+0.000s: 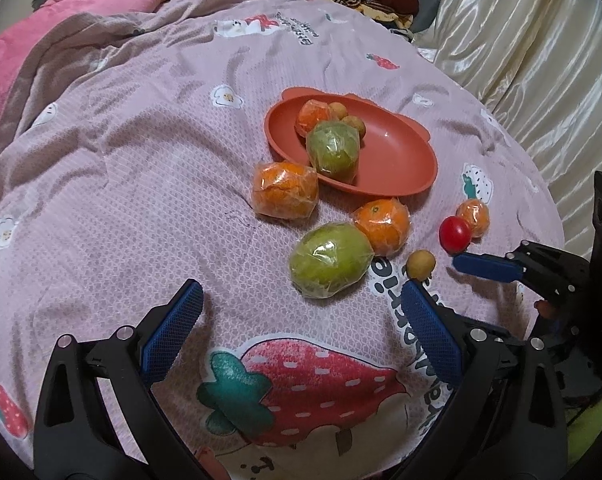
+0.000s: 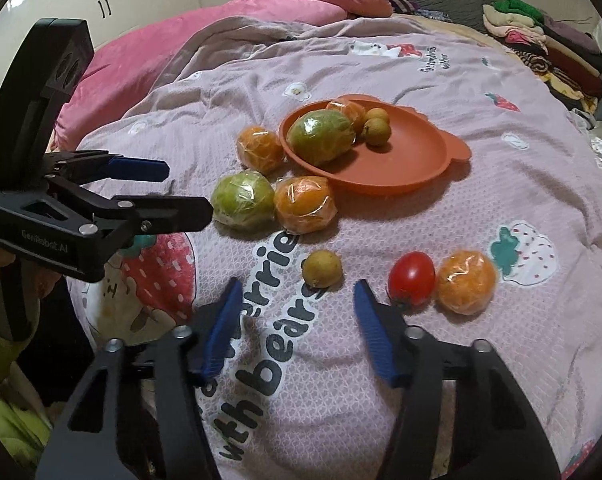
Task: Organize fruits
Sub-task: 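Grasp the large bagged green pear with the left tool while the right tool grasps a brown fruit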
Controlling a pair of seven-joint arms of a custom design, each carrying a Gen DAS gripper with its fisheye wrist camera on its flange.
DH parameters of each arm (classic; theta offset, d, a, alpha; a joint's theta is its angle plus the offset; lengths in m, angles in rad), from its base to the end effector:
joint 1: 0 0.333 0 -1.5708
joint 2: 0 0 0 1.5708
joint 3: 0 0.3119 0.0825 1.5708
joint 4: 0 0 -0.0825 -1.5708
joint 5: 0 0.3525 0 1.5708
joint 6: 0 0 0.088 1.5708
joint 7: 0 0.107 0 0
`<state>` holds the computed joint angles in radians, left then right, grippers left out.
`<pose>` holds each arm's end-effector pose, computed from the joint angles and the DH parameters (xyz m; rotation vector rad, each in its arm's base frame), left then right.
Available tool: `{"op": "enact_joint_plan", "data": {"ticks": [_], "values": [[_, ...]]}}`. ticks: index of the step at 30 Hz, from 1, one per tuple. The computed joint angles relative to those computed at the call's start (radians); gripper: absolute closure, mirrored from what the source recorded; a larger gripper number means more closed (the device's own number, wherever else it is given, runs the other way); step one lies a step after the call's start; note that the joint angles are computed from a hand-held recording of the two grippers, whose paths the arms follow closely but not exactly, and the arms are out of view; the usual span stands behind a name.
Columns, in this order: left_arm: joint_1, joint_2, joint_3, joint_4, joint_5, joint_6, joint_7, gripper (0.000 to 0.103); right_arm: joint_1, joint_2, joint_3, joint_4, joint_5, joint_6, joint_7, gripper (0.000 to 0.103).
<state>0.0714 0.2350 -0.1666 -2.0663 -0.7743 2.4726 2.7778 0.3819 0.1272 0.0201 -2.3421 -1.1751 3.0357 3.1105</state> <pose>0.5727 -0.0494 0.3541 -1.2430 2.7178 -0.8944 0.4331 0.2605 0.3355 -1.8139 1.8094 -0.4389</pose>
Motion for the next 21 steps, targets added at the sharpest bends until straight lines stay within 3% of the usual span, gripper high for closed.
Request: {"op": "enact_joint_plan", "data": {"ticks": [9, 21], "values": [[-0.009, 0.031, -0.006, 0.017, 0.034, -0.004, -0.015, 0.013, -0.003, 0.042, -0.025, 0.015, 0.046, 0.027, -0.052, 0.074], [-0.015, 0.069, -0.022, 0.052, 0.069, 0.005, -0.035, 0.03, 0.022, 0.082, -0.072, 0.036, 0.094, 0.064, -0.141, 0.08]]}}
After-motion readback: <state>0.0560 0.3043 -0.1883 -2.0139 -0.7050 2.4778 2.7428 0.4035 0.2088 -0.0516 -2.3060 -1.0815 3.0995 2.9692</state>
